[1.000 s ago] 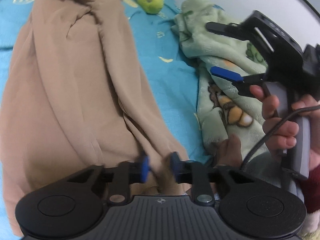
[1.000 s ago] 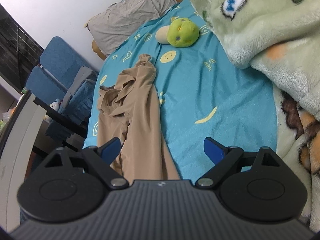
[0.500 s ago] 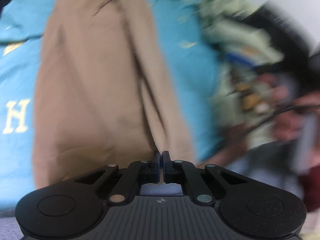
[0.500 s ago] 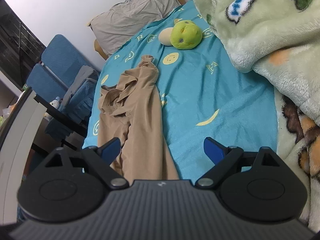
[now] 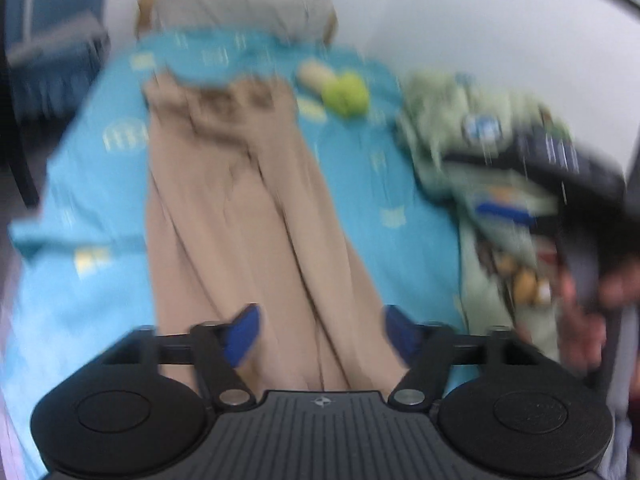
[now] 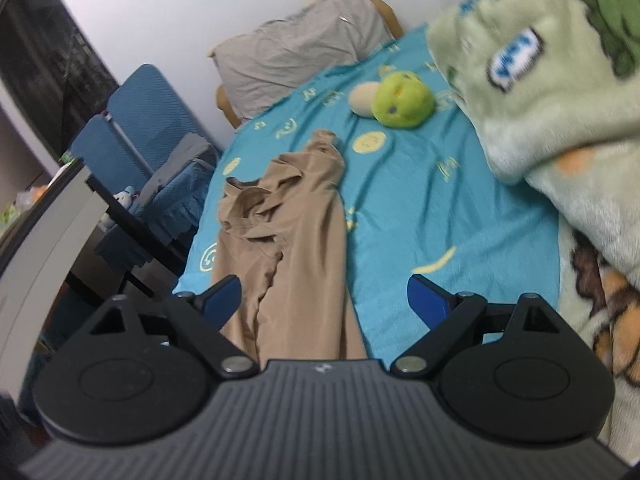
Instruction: Fold clothes
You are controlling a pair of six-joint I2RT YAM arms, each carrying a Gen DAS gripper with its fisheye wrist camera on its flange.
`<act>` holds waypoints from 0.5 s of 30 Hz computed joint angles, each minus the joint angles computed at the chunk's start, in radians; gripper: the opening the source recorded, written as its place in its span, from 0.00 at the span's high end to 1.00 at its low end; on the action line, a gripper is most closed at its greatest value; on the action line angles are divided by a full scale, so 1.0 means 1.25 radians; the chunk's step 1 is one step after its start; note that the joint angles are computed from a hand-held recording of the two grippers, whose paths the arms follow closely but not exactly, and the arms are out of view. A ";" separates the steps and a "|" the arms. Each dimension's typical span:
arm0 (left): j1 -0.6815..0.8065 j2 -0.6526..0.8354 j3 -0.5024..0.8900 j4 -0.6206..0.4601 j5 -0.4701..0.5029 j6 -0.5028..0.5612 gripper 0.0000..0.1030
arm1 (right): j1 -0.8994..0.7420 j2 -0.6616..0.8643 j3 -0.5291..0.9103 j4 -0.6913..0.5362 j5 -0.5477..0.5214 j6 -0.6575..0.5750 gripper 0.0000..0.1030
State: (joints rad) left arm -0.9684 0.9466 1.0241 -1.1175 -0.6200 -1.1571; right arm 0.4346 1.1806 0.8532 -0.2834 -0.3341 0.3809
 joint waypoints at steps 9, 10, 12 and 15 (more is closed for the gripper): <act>0.179 -0.019 -0.097 0.179 -0.102 0.175 0.02 | 0.073 -0.027 -0.038 0.073 0.076 -0.020 0.11; 0.184 -0.027 -0.116 0.188 -0.110 0.174 0.01 | 0.082 -0.020 -0.036 0.077 0.084 -0.020 0.11; 0.176 -0.038 -0.140 0.171 -0.147 0.170 0.01 | 0.102 -0.007 -0.035 0.080 0.101 -0.014 0.11; 0.159 -0.028 -0.156 0.133 -0.204 0.160 0.01 | 0.135 0.026 -0.021 0.087 0.127 0.005 0.11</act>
State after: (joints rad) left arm -0.7700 0.9112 0.8291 -0.9507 -0.8746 -0.9577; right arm 0.6033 1.2132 0.8264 -0.1752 -0.1750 0.3871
